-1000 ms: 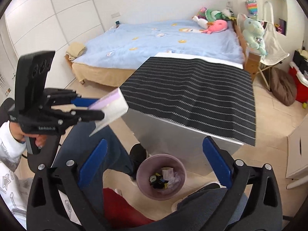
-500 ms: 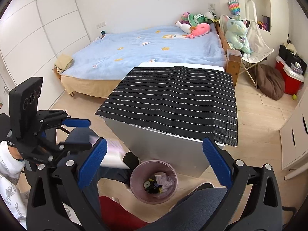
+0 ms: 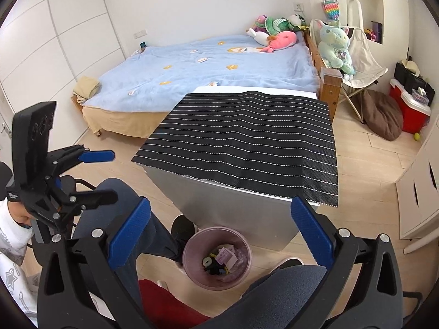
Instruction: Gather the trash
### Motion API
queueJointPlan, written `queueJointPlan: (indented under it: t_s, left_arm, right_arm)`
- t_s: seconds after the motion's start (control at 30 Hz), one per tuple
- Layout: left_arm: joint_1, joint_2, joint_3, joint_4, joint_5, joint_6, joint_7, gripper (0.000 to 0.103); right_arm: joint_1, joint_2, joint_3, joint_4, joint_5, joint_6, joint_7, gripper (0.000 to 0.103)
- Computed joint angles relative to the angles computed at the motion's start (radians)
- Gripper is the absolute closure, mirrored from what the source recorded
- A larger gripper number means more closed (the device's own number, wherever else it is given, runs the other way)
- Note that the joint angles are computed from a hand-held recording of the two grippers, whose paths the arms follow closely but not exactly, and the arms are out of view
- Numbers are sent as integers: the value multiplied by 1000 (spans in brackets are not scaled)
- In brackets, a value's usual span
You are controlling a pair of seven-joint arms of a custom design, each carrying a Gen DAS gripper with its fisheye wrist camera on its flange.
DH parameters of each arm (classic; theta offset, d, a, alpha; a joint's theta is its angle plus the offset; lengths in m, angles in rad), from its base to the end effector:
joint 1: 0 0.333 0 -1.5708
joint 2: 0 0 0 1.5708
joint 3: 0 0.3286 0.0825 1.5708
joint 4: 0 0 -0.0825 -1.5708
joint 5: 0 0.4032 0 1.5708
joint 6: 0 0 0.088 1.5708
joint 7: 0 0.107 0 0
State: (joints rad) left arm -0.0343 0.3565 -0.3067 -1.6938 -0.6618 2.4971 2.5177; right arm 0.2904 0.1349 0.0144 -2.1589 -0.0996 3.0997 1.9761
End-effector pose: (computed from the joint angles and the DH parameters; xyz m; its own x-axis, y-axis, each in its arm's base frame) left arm 0.6794 -0.2103 0.4496 -0.7468 -0.6425 0.1717 -0.5750 0.4941 -0.6521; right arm 0.5897 0.1939 0.4317 0.0844 -0.9727 -0.2163 -0.7196 0.0907 -0.6884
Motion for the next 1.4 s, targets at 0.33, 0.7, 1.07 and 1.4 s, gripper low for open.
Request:
queueJointPlan:
  t_s: [0.33, 0.7, 1.07, 1.4]
  left_arm:
    - [-5, 23, 3, 55, 32, 69, -77, 8]
    - [-19, 80, -5, 153, 111, 106, -162, 6]
    - [-3, 137, -21, 241, 150, 51, -259, 6]
    - [-7, 147, -27, 257, 166, 53, -268, 6]
  right_arm:
    - [77, 12, -117, 74, -296, -49, 299, 3]
    - [18, 73, -65, 195, -264, -51, 248, 3]
    - [30, 109, -69, 243, -165, -72, 151, 3]
    - [35, 123, -75, 256, -143, -83, 133, 3]
